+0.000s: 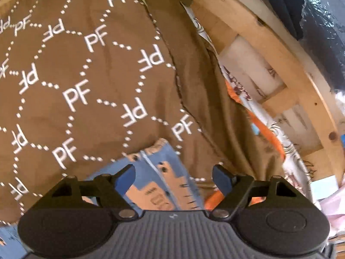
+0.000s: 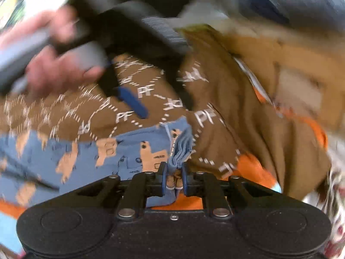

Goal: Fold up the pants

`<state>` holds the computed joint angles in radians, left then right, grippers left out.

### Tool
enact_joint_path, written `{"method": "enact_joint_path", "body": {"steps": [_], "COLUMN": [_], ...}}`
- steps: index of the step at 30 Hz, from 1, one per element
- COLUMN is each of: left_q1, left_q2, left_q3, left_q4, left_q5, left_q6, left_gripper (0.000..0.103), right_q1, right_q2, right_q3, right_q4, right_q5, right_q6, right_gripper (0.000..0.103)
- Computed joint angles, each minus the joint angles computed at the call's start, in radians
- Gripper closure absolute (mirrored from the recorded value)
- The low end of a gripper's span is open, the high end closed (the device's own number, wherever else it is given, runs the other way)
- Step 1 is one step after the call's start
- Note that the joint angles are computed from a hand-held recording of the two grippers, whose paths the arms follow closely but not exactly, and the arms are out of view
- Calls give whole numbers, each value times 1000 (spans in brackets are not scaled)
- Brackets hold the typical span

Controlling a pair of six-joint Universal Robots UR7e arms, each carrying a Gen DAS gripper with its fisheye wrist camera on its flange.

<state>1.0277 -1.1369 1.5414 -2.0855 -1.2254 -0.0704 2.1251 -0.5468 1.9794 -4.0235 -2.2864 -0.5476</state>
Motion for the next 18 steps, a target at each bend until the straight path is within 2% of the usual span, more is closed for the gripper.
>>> {"method": "enact_joint_path", "body": {"steps": [4, 9, 12, 16, 18], "left_q1": [-39, -79, -100, -123, -128], "left_q2": [23, 70, 93, 125, 129], "left_q3": [-11, -38, -48, -60, -52], "left_q4": [49, 149, 204, 293, 292], "left_q5": [85, 196, 258, 352, 380], "left_q6": [-37, -127, -161, -225, -231], "left_gripper": [17, 17, 24, 43, 43], "right_q1": [14, 30, 37, 39, 38], "right_q2": [34, 60, 73, 73, 69], "right_q3": [-26, -37, -45, -45, -45], "right_q4": [-23, -31, -21, -4, 5], "right_q5": [-16, -35, -42, -36, -34], "right_q6": [-132, -246, -285, -298, -297], "right_gripper": [88, 89, 89, 89, 89]}}
